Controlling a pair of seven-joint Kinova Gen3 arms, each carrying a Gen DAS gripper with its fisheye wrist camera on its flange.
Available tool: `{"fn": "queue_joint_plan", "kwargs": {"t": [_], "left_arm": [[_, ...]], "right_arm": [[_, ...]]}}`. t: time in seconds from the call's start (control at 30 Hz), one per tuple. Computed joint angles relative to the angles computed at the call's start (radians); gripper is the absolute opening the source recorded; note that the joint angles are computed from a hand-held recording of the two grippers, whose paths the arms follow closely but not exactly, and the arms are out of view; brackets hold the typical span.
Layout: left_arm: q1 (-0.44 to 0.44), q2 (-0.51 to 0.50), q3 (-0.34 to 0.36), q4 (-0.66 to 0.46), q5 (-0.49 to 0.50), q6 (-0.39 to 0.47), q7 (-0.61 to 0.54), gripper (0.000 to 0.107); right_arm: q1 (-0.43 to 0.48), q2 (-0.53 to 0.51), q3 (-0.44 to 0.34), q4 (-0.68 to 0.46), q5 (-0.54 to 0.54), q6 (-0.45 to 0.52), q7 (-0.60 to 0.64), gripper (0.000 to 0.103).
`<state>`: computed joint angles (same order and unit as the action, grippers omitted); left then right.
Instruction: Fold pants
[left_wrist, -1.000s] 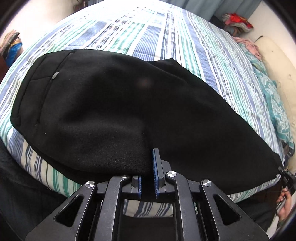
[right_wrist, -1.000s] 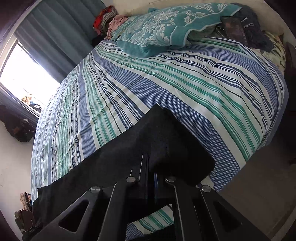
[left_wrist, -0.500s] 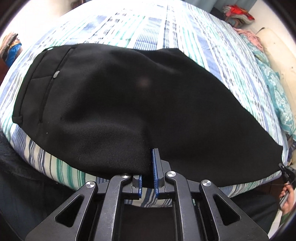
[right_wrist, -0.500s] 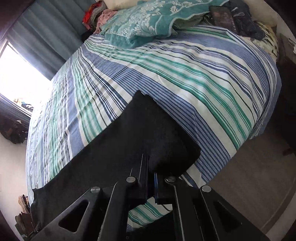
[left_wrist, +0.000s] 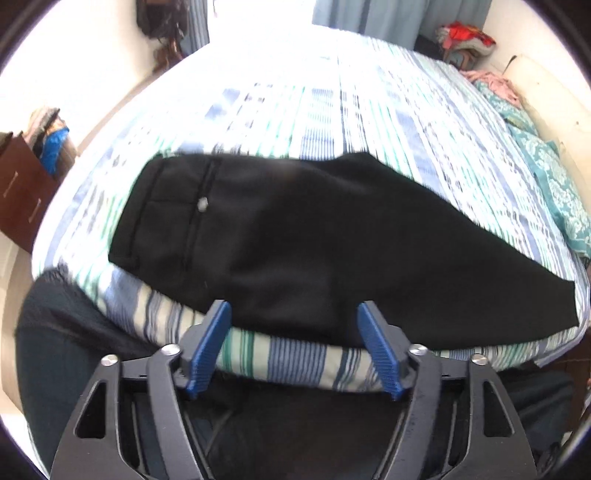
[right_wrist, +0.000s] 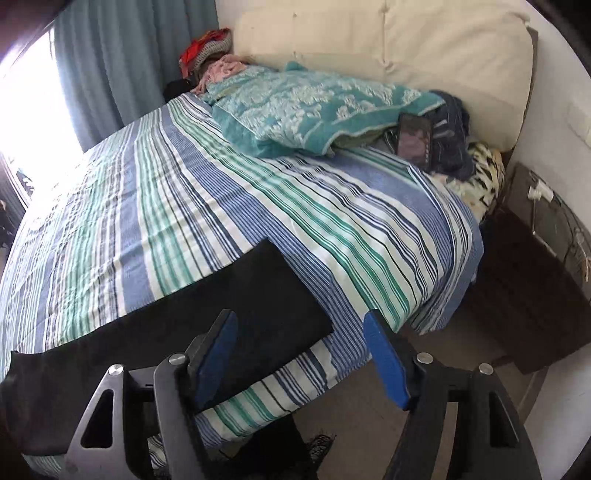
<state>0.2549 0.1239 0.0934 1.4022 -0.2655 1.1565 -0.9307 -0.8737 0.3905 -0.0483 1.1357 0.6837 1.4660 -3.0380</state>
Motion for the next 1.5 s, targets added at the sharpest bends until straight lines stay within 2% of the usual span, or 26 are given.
{"fn": "queue_joint_plan", "kwargs": {"t": [0.07,0.13,0.17,0.2,0.23,0.27,0.37,0.47,0.5,0.53,0.6,0.67,0.77,0.83,0.9,1.0,1.07,1.17,1.23,1.33,1.5], "left_arm": [[0.014,0.042,-0.007,-0.015,-0.081,-0.054,-0.008,0.085],[0.042,0.109,-0.051,-0.047,-0.128,-0.043,-0.051,0.082],[0.069,0.154,-0.093,-0.065,-0.130,-0.013,-0.074,0.069],[0.082,0.186,-0.119,-0.066,-0.134,0.025,-0.087,0.047],[0.077,0.200,-0.133,-0.048,-0.121,0.047,-0.087,0.039],[0.065,0.196,-0.144,-0.018,-0.096,0.053,-0.070,0.038],[0.087,0.150,-0.174,0.032,-0.113,0.044,-0.024,0.043],[0.102,0.140,-0.187,0.006,-0.099,0.084,-0.009,0.042],[0.089,0.118,-0.171,0.013,-0.091,0.072,-0.005,0.046],[0.065,0.099,-0.138,0.019,-0.087,0.046,-0.006,0.051],[0.065,0.084,-0.115,0.015,-0.089,-0.013,-0.018,0.077],[0.084,0.098,-0.123,-0.025,-0.072,-0.063,-0.067,0.082],[0.033,0.180,-0.047,-0.125,-0.067,-0.119,-0.118,0.082],[0.037,0.263,-0.037,-0.216,-0.091,-0.119,-0.150,0.082],[0.065,0.352,-0.084,-0.307,-0.084,-0.104,-0.178,0.082],[0.138,0.445,-0.210,-0.387,-0.060,-0.041,-0.167,0.082],[0.151,0.473,-0.263,-0.382,-0.050,-0.035,-0.132,0.082],[0.137,0.433,-0.264,-0.286,-0.061,-0.107,-0.081,0.089],[0.155,0.428,-0.283,-0.270,-0.066,-0.122,-0.074,0.089],[0.154,0.429,-0.264,-0.263,-0.105,-0.123,-0.066,0.092],[0.150,0.426,-0.261,-0.281,-0.096,-0.108,-0.072,0.093]], "right_arm": [[-0.041,0.039,-0.007,-0.070,0.045,-0.020,0.019,0.081],[-0.068,0.097,0.002,-0.152,0.036,-0.090,0.059,0.081],[-0.064,0.128,-0.015,-0.190,0.027,-0.130,0.068,0.081],[-0.063,0.161,-0.023,-0.228,0.009,-0.171,0.076,0.081],[-0.069,0.200,-0.019,-0.269,-0.020,-0.208,0.086,0.081],[-0.072,0.236,-0.023,-0.306,-0.043,-0.239,0.094,0.081],[-0.093,0.349,-0.028,-0.439,-0.100,-0.267,0.152,0.081],[-0.107,0.457,-0.029,-0.578,-0.162,-0.214,0.272,0.081],[-0.104,0.486,-0.034,-0.624,-0.196,-0.183,0.312,0.081],[-0.101,0.511,-0.037,-0.667,-0.225,-0.151,0.343,0.081],[-0.109,0.529,-0.015,-0.699,-0.252,-0.121,0.379,0.081],[-0.114,0.516,0.008,-0.669,-0.267,-0.140,0.375,0.081],[-0.126,0.487,0.048,-0.600,-0.293,-0.187,0.349,0.081],[-0.131,0.477,0.074,-0.582,-0.313,-0.209,0.347,0.081],[-0.135,0.454,0.090,-0.532,-0.324,-0.248,0.334,0.081],[-0.138,0.428,0.105,-0.480,-0.325,-0.286,0.311,0.081],[-0.145,0.406,0.116,-0.439,-0.313,-0.309,0.282,0.081],[-0.156,0.377,0.134,-0.381,-0.280,-0.343,0.225,0.081],[-0.165,0.363,0.145,-0.353,-0.251,-0.357,0.186,0.081],[-0.162,0.348,0.146,-0.322,-0.225,-0.372,0.138,0.081],[-0.154,0.327,0.137,-0.283,-0.204,-0.394,0.087,0.081]]}}
